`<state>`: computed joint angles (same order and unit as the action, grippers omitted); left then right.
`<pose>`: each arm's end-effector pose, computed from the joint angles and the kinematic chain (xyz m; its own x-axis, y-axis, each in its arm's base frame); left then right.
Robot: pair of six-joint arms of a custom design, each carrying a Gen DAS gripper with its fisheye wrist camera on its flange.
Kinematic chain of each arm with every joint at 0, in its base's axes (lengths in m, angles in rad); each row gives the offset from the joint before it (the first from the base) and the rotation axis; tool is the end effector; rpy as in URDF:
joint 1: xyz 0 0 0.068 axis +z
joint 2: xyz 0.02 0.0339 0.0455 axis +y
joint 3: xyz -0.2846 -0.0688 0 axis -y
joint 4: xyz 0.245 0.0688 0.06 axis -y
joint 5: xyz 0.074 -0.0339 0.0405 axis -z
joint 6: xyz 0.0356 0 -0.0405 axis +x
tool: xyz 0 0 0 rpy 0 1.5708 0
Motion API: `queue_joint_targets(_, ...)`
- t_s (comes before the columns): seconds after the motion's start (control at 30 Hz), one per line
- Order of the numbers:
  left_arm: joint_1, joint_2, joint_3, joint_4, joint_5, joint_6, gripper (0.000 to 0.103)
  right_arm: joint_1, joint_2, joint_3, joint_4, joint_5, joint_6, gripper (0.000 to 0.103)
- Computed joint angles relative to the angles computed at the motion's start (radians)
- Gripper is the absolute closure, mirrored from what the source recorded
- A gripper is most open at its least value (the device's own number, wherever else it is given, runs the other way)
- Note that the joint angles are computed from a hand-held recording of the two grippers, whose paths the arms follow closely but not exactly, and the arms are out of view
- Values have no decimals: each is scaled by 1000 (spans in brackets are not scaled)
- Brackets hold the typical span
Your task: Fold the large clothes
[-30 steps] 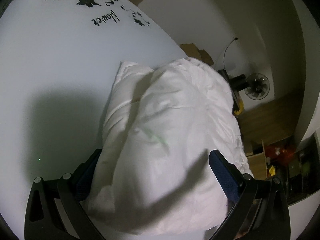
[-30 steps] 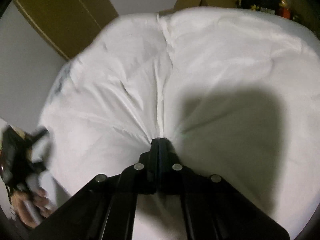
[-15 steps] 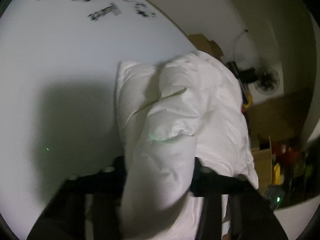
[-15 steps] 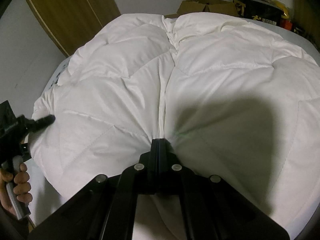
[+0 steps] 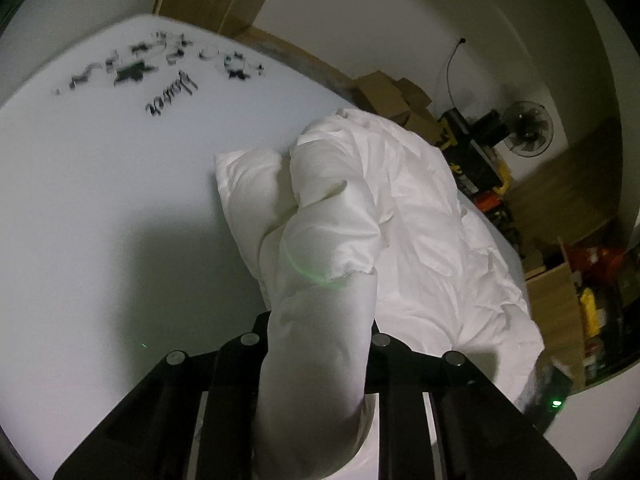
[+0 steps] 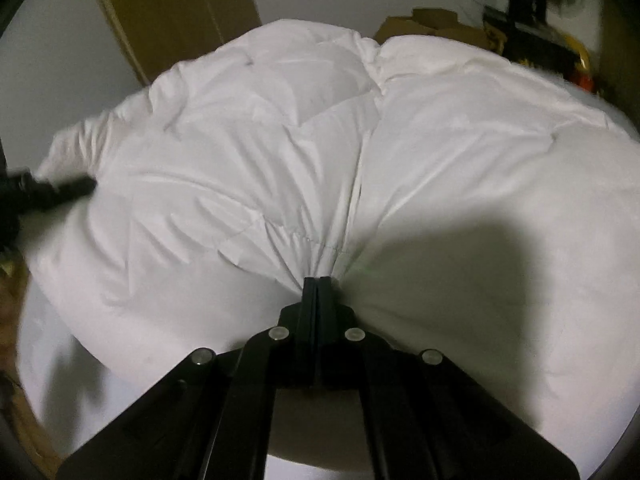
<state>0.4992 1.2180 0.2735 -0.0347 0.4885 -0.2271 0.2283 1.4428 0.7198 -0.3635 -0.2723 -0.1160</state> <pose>0.1596 0.0680 0.1297 -0.6666 -0.5899 -0.4557 -0.3521 0.7880 -0.5051 0.2486 0.0676 0.1828 -0.8169 -0.3043 -0.4900 -0.4374 0.8805 0.1825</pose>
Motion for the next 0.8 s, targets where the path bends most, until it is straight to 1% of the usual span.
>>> queue_joint_targets(0.03,-14,-39,-5,-14,-23,-4,84,-6,-30,20,-65,4,-6,103)
queue_joint_targets(0.1,-44,-113,-1,-58,-39,-19,83,-63,-109,22,-157,-111,-19,103)
queue_joint_targets(0.13,-56,-147,2,-82,-45,-20,83,-57,-156,-7,-171,-106,-54,103)
queue_joint_targets(0.17,-75,-188,5,-113,-52,-19,83,-45,-152,-37,-165,-85,-56,103)
queue_joint_targets(0.2,-138,-248,11,-152,-93,-49,83,-45,-111,-52,-152,-91,-53,103)
queue_joint_targets(0.23,-226,-321,15,-183,-177,-94,83,-59,-88,-77,-100,-114,-73,103)
queue_joint_targets(0.27,-309,-376,26,-211,-252,-127,83,-74,-74,-68,-109,-141,-100,103)
queue_joint_targets(0.3,-406,-431,43,-247,-332,-174,83,-116,-42,-23,-182,-198,-139,103)
queue_joint_targets(0.33,-482,-463,63,-278,-398,-218,83,-183,-6,24,-268,-284,-178,102)
queue_joint_targets(0.37,-594,-476,105,-325,-496,-278,83,-258,21,60,-338,-362,-214,102)
queue_joint_targets(0.4,-679,-472,140,-356,-567,-325,83,-332,34,87,-391,-412,-244,102)
queue_joint_targets(0.47,-849,-429,212,-402,-715,-423,83,-519,36,144,-459,-474,-318,102)
queue_joint_targets(0.53,-1022,-337,308,-453,-861,-546,82,-662,82,214,-501,-524,-393,102)
queue_joint_targets(0.6,-1139,-246,390,-474,-949,-625,82,-788,165,301,-476,-555,-398,102)
queue_joint_targets(0.67,-1252,-133,482,-496,-1034,-685,82,-860,216,320,-424,-573,-395,102)
queue_joint_targets(0.73,-1347,7,592,-517,-1096,-713,82,-853,297,344,-403,-517,-413,102)
queue_joint_targets(0.77,-1379,62,637,-525,-1115,-721,82,-829,399,395,-441,-501,-429,103)
queue_joint_targets(0.8,-1416,129,689,-532,-1135,-735,82,-821,459,431,-492,-500,-463,103)
